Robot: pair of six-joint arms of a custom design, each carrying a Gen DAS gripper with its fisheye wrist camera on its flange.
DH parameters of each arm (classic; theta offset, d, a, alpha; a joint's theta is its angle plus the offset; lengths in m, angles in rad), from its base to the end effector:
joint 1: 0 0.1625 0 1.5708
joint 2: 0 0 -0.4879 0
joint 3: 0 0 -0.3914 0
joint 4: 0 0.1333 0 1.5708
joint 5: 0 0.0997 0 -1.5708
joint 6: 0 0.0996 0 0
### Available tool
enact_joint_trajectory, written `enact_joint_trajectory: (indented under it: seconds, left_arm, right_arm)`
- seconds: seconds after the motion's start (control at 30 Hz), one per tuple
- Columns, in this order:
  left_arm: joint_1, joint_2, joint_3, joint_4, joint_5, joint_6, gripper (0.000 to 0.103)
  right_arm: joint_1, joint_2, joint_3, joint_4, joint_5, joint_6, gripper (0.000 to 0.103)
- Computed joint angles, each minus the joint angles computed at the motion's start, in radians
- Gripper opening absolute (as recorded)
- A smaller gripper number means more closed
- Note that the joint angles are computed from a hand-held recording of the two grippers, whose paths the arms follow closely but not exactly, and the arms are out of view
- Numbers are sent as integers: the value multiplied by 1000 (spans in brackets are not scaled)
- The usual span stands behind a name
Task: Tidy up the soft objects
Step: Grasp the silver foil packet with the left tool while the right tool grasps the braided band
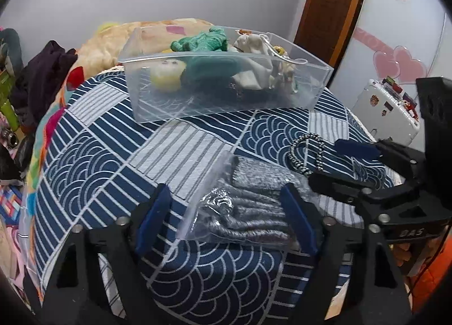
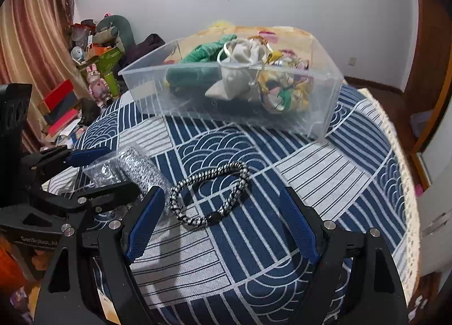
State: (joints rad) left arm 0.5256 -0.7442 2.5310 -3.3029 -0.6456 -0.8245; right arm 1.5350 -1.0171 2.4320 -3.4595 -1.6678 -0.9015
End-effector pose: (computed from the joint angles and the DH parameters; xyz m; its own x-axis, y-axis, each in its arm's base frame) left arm -0.2144 -0.3704 0.0454 -0.8135 0.0004 -0.5816 0.3925 0.7383 -0.5484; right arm 0.1074 -0.4554 0.1481 -0.6411 -0.6479 0.4113 -0.7591 0.6143 -0.2155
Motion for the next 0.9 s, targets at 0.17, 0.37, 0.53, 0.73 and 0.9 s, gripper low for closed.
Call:
enact_joint_trajectory:
  seconds: [0.17, 0.37, 0.53, 0.73, 0.9]
  left_arm:
    - [-2, 26, -9, -60, -16, 59, 52]
    - [-2, 35, -6, -94, -16, 77, 45]
    - [-9, 28, 2, -100, -8, 74, 35]
    - [-32, 11, 1, -83, 17, 85, 27]
    - [-47, -13, 4, -55, 40, 70, 26]
  right_arm:
    - [-5, 5, 3, 21, -7, -16, 62]
    - [-12, 3, 4, 18, 10, -26, 39]
    - [-17, 2, 4, 8, 15, -21, 26]
    - [-20, -2, 7, -7, 22, -21, 17]
    - [-26, -19, 9, -2, 46, -14, 15]
